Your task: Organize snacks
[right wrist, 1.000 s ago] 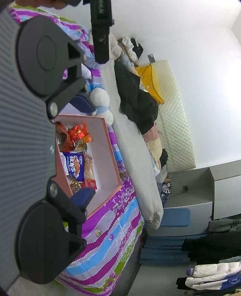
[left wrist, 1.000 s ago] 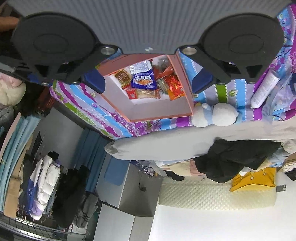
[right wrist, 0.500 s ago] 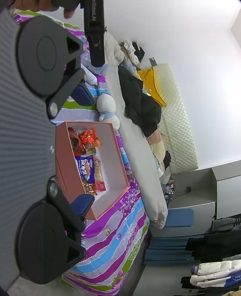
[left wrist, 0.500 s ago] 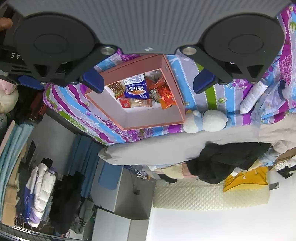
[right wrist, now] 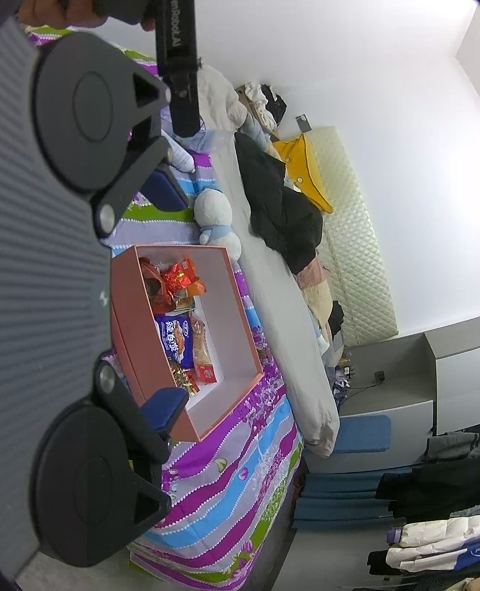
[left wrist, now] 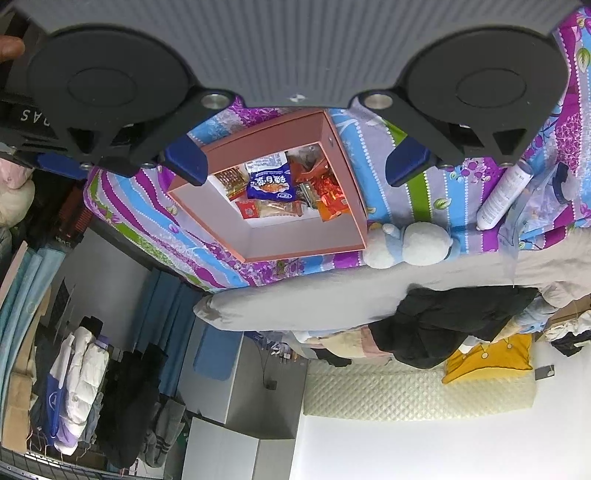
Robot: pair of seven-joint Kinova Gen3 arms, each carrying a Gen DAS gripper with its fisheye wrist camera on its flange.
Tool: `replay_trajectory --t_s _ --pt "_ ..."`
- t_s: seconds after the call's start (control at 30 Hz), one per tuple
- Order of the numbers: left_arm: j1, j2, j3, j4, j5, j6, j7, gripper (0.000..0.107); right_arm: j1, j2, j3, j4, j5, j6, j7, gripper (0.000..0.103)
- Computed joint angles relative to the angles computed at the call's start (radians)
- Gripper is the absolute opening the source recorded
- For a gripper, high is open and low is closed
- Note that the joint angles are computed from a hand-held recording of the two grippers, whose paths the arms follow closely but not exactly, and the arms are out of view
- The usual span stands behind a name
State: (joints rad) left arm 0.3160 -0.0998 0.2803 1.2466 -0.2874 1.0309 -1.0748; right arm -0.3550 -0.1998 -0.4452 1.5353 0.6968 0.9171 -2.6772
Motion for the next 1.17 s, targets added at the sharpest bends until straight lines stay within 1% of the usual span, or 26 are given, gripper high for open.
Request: replay_trajectory --t_s 0.53,0.7,1.17 --pt "-0.004 -0.003 0.001 0.002 -0.004 -0.001 0.004 0.103 -0.007 0.0 -0.012 -0.007 0.016 0.017 -0.011 0.103" --pt "-0.006 -0.01 -0.006 0.012 0.017 -0.012 -0.016 0.103 -0.009 0.003 -0.02 -0.007 0.032 0.024 -0.025 0.103" --pt "-0.014 -0.011 0.0 0.014 0.01 -0.011 0.004 0.103 -0.03 0.009 -0.009 -0.012 0.039 0.035 -0.035 0.103"
